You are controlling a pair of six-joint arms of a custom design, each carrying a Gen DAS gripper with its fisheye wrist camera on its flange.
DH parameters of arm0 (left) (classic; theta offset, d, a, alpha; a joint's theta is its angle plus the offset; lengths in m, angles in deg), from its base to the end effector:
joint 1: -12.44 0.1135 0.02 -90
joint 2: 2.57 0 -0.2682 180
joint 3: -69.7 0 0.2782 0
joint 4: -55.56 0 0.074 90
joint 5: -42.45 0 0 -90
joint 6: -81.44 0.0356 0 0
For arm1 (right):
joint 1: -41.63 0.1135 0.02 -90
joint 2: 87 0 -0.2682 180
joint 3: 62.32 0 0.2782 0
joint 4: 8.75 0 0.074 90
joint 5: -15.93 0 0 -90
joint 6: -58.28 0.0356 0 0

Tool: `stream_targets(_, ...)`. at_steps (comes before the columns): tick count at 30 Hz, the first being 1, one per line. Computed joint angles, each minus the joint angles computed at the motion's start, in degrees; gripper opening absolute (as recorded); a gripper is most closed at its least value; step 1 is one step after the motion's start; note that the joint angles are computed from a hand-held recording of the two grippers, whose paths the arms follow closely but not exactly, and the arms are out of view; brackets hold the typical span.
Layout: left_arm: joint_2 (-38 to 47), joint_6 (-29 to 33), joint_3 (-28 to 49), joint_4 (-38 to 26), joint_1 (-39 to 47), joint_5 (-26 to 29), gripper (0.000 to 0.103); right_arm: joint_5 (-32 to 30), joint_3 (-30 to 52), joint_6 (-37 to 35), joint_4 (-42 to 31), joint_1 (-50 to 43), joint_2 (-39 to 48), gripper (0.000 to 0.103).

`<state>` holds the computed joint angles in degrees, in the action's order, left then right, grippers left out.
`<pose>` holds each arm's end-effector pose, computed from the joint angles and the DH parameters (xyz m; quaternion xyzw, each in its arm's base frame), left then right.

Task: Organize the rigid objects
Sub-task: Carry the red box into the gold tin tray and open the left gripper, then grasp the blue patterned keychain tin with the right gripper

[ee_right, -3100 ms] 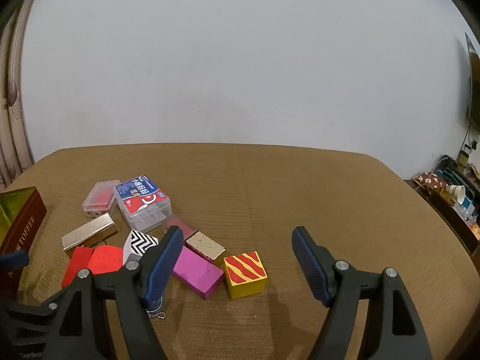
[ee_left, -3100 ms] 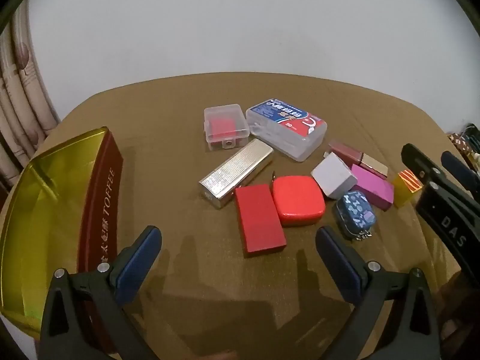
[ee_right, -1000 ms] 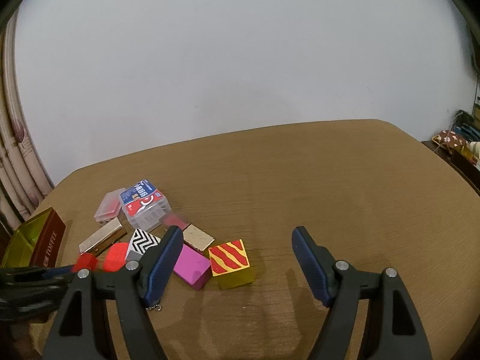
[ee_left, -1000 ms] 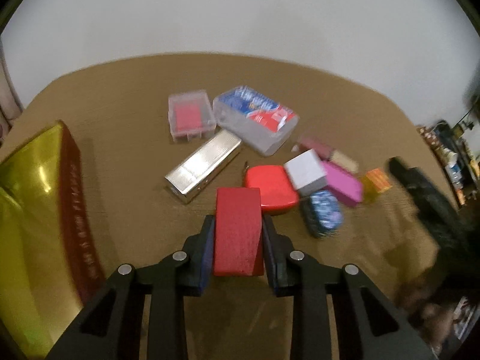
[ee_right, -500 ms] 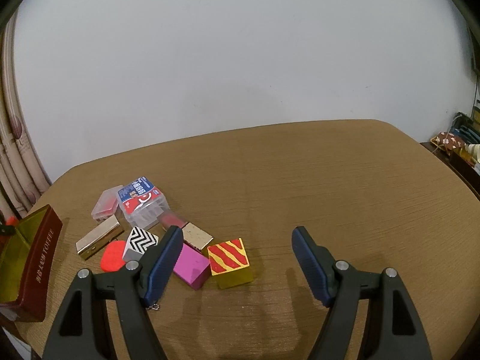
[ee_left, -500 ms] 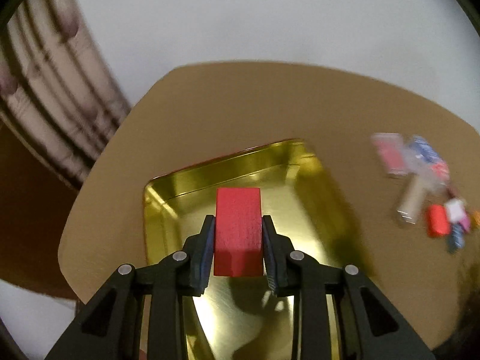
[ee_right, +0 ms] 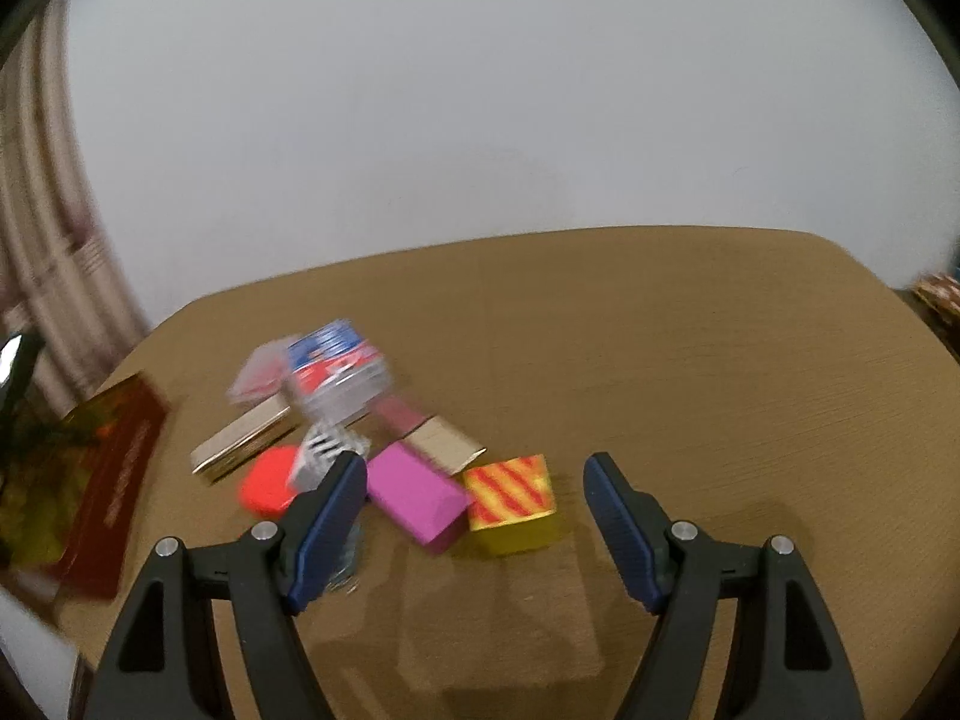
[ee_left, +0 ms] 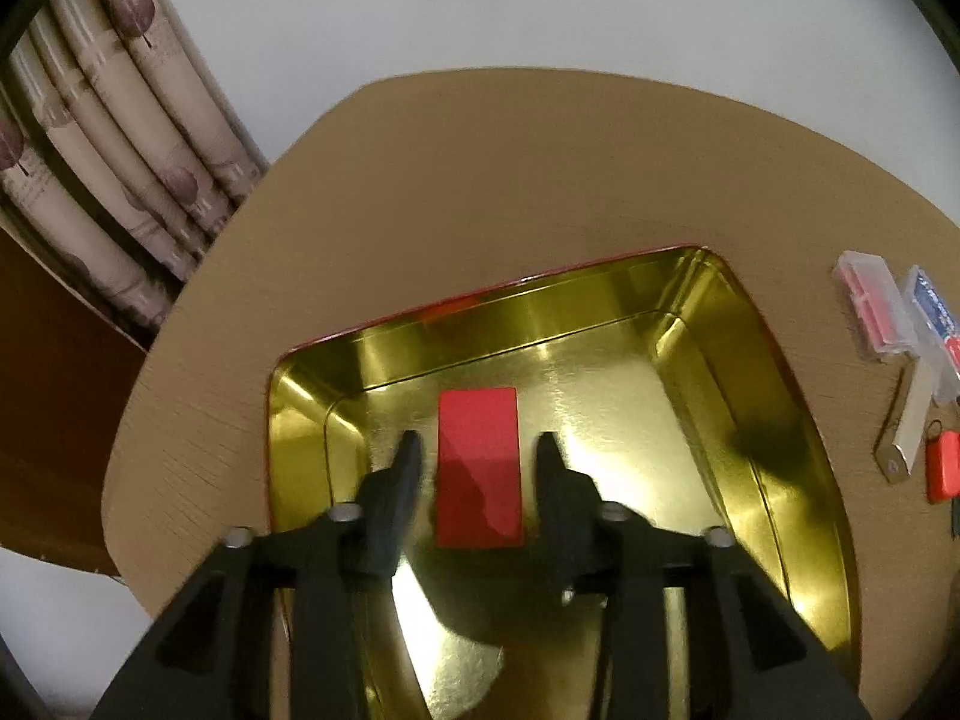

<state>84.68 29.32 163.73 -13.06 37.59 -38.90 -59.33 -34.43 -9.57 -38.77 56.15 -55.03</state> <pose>0.3054 0.1375 0.3180 0.1255 0.9592 0.0644 0.2450 0.1569 0.0313 0.1749 0.1183 0.8701 0.0387 0.4769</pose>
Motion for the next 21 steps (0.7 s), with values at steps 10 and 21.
stream_targets(10,-19.77,-2.92,-12.80,-1.86,8.31,15.46,0.078,-3.42,6.30,-2.32,-7.21,9.64,9.41,0.077)
stream_targets(21,-27.16,15.02,-17.93,-23.47,24.76,24.12,0.083,-4.91,13.07,1.89,-2.35,10.52,27.66,0.043)
